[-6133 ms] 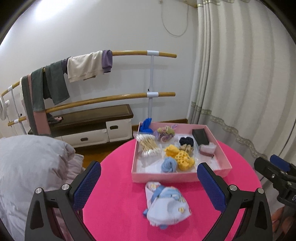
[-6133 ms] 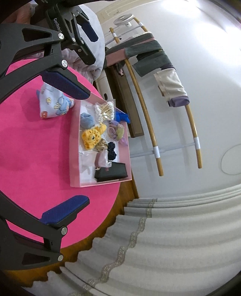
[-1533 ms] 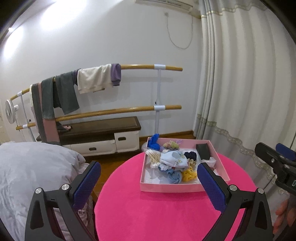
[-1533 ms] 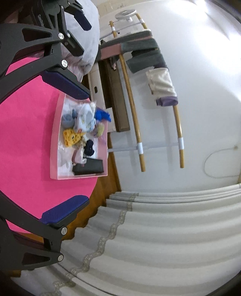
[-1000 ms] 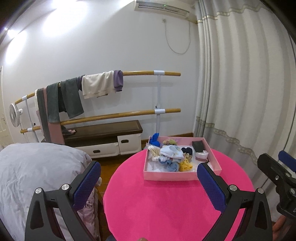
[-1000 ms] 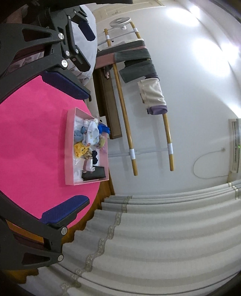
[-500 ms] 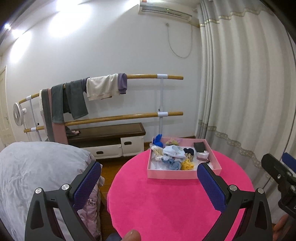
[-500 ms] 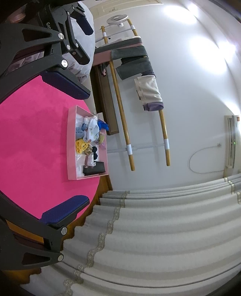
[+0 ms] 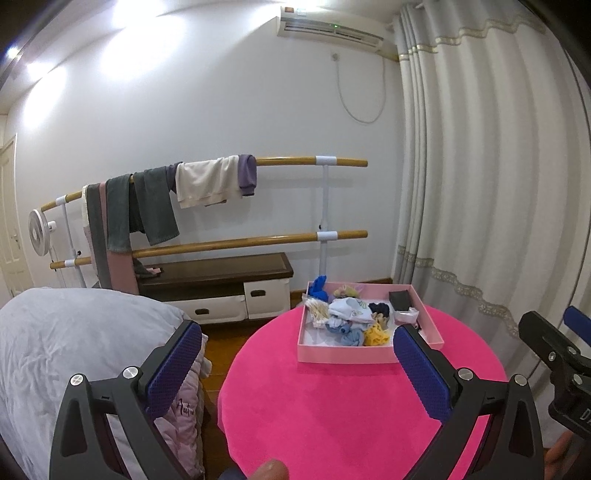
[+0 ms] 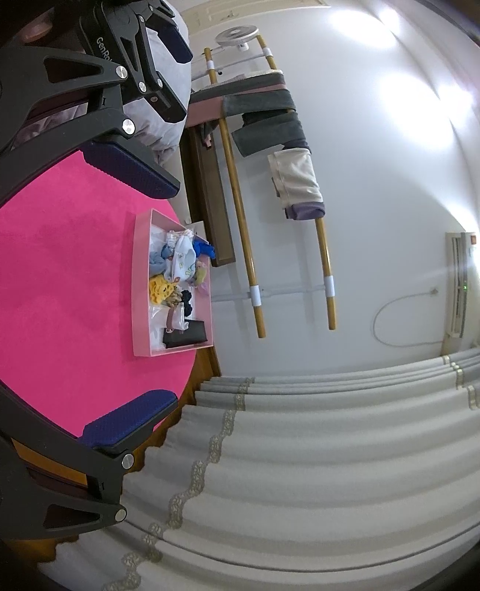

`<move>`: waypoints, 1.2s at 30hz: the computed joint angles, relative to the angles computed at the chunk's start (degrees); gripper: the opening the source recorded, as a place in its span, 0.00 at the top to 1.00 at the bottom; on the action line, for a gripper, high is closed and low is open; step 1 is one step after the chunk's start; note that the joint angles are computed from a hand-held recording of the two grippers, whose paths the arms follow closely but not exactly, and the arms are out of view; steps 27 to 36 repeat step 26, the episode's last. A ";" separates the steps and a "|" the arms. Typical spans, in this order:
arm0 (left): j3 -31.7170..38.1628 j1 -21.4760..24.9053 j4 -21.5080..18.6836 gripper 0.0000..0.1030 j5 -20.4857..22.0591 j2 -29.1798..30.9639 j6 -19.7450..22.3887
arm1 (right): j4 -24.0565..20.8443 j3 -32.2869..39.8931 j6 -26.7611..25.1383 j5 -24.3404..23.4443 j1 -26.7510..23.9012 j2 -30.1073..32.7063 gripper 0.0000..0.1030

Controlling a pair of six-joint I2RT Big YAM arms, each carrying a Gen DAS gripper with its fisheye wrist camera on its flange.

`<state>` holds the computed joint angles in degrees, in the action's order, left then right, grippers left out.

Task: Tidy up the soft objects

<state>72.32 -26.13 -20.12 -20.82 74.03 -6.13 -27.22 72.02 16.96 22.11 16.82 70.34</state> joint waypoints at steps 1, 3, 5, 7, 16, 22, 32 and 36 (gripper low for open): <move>0.11 0.13 -0.03 0.00 0.42 0.13 -0.07 | -0.01 -0.02 -0.03 0.04 0.02 -0.04 0.00; 0.00 0.11 -0.09 0.00 0.81 0.09 -0.49 | -0.04 -0.01 0.00 0.24 0.10 -0.04 0.00; 0.04 0.03 0.15 0.00 0.53 0.33 -0.65 | -0.04 -0.03 0.02 0.20 0.01 -0.02 0.00; 0.10 0.05 0.22 0.00 0.57 0.43 -0.65 | -0.11 0.07 -0.06 0.34 0.02 0.07 0.00; 0.70 -0.12 0.68 0.00 0.51 1.50 -0.73 | -0.07 0.13 -0.16 0.30 -0.09 0.14 0.00; -0.13 -0.49 1.85 0.00 -0.27 1.32 -1.42 | -0.10 0.11 -0.16 0.21 -0.10 0.15 0.00; -0.51 -0.65 2.38 0.00 -0.28 1.39 -1.59 | -0.06 0.04 -0.18 0.10 -0.18 0.11 0.00; -0.51 -0.65 2.38 0.00 -0.28 1.39 -1.59 | -0.06 0.04 -0.18 0.10 -0.18 0.11 0.00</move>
